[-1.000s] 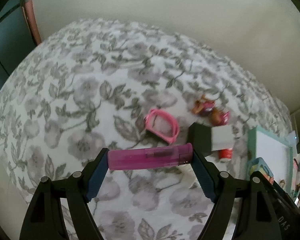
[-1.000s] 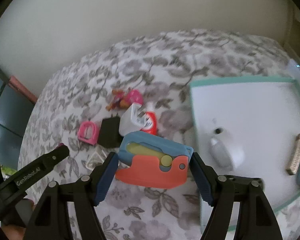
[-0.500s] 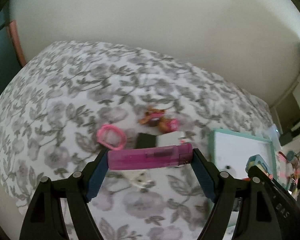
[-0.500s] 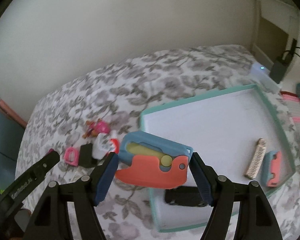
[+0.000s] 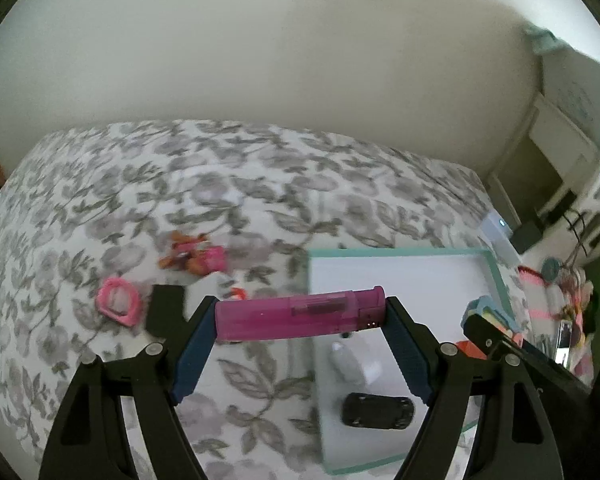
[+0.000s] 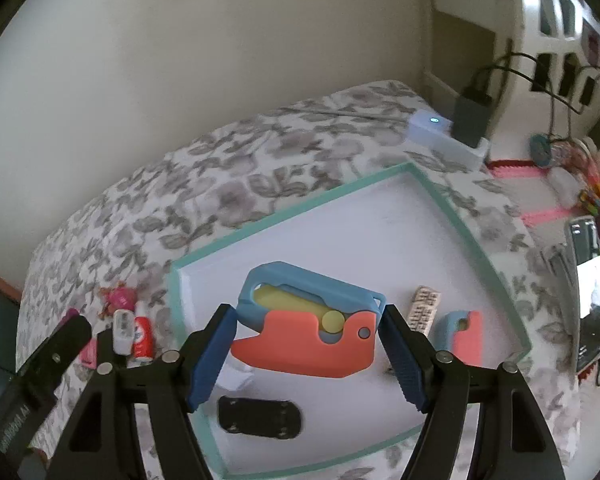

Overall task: Organize rigid objects
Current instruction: 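Lift and carry the lighter and block with both tools over the tray, then open the right tool releasing the block while the left tool releases the lighter into the tray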

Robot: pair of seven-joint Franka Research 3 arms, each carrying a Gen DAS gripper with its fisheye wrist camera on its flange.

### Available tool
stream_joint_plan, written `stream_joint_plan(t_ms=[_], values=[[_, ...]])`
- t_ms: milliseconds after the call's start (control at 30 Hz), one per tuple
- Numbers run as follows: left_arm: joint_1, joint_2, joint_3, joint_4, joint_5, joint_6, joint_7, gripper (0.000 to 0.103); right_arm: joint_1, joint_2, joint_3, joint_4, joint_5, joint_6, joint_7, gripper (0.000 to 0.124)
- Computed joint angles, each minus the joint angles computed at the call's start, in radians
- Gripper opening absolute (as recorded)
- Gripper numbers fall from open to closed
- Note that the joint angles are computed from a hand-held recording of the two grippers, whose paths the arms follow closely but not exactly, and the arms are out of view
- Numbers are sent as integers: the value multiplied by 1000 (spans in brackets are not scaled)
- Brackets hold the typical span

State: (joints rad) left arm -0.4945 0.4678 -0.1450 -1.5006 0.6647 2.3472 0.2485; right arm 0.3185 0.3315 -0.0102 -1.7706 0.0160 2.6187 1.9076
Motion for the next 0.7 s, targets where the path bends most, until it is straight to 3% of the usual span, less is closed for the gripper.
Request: stream_joint_plan(t_ms=[333, 700], values=[[-37, 150, -2, 190, -59, -34, 145, 82, 0, 20, -46, 15, -85, -17, 84, 76], [-68, 277, 15, 378, -142, -111, 268, 82, -27, 53, -42, 41, -70, -53, 83, 76]])
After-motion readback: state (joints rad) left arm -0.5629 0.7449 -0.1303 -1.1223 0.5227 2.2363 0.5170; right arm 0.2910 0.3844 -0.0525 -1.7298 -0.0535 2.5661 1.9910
